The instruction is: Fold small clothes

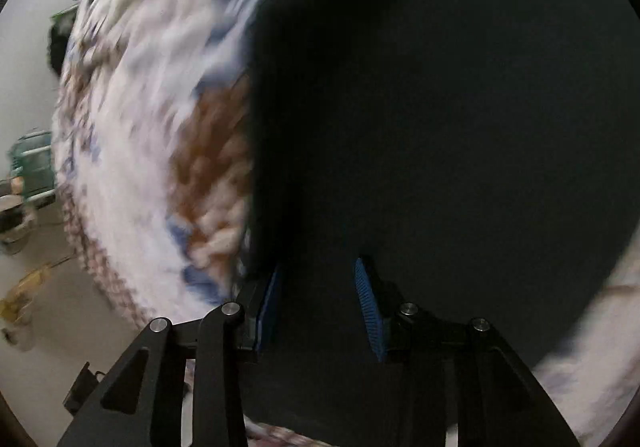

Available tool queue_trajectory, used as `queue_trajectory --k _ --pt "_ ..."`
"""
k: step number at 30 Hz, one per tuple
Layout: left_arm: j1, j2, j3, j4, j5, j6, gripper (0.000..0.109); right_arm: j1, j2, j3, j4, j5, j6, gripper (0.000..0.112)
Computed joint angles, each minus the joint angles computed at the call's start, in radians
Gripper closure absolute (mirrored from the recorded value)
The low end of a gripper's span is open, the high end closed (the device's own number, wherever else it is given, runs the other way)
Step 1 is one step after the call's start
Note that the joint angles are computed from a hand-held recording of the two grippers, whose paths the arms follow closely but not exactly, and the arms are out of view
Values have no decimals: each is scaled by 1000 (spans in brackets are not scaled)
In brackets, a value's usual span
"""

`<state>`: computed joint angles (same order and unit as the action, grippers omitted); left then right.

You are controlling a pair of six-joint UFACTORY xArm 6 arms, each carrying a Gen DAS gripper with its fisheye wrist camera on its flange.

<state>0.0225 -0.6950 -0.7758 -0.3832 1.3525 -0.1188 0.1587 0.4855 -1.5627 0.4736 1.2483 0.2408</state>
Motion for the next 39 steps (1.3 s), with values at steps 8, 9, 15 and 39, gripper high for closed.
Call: queue_trajectory --k 8,9,15,39 --pt "-104 7 19 -2 -11 21 57 -10 -263 268 -30 -214 63 70" --pt "-119 3 23 4 -8 27 57 -36 -352 362 -52 -213 95 70" --pt "-196 -50 104 32 -78 5 102 -152 -755 825 -23 -110 209 70" --pt "24 144 -20 -221 168 409 51 -5 -1307 1262 50 -246 455 55"
